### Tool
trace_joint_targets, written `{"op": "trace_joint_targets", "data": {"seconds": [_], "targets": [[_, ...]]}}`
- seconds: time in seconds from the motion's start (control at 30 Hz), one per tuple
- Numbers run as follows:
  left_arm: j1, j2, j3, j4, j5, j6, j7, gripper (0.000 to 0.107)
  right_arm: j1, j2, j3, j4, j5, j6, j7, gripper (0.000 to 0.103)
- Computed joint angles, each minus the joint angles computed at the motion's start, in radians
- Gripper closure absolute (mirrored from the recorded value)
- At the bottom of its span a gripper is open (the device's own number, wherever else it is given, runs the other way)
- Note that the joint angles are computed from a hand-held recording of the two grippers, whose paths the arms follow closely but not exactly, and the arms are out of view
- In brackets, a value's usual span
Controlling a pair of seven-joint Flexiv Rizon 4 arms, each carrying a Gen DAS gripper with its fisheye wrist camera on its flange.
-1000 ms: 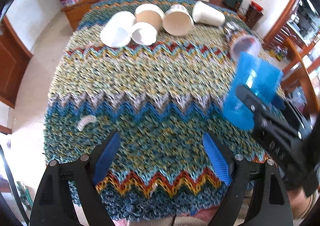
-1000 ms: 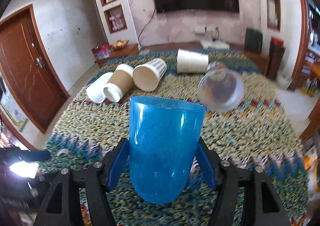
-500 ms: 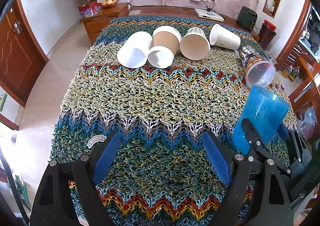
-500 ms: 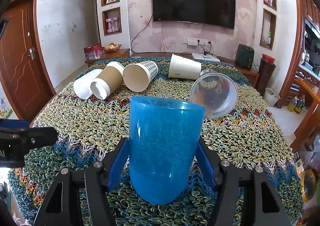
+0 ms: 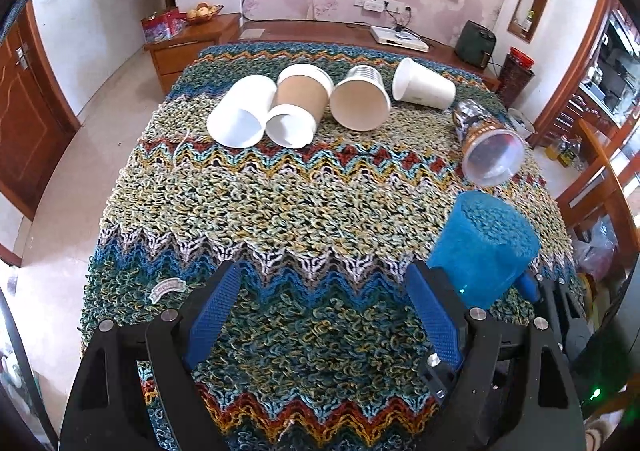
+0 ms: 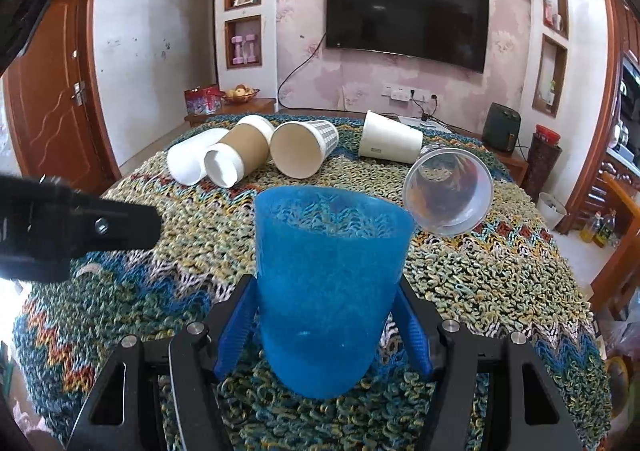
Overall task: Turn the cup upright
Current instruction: 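Lower the upright blue cup onto the tablecloth with the right gripper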
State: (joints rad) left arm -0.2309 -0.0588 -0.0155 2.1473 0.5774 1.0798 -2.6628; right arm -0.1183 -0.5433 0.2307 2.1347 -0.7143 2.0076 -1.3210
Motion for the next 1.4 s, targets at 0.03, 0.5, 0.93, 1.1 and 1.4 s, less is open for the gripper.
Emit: {"op": "trace_joint_targets", "data": {"seconds": [0.03, 0.5, 0.93, 1.1, 1.4], "targets": [[0.000, 0.001, -0.001, 0.005, -0.005, 0.011, 0.006, 0.020, -0.010, 0.002, 0.006, 0.006, -0.011, 0.001, -0.001, 0.036], [-0.023, 0.021, -0.020, 0.021, 0.008, -0.004, -0.006, 0.020, -0.072, 0.035, 0.018, 0.054, -0.107, 0.026, 0.027, 0.029], [-0.022, 0.081, -0.058, 0.027, 0.075, -0.037, -0.083, 0.020, -0.074, 0.080, -0.049, 0.096, -0.192, 0.117, 0.107, 0.027], [-0.019, 0.116, -0.079, 0.027, 0.103, -0.060, -0.113, 0.020, -0.075, 0.112, -0.074, 0.114, -0.210, 0.155, 0.137, 0.027], [0.001, 0.203, -0.121, 0.023, 0.082, -0.117, -0.083, 0.020, -0.184, 0.171, -0.133, -0.012, -0.688, 0.138, 0.641, 0.027]]}}
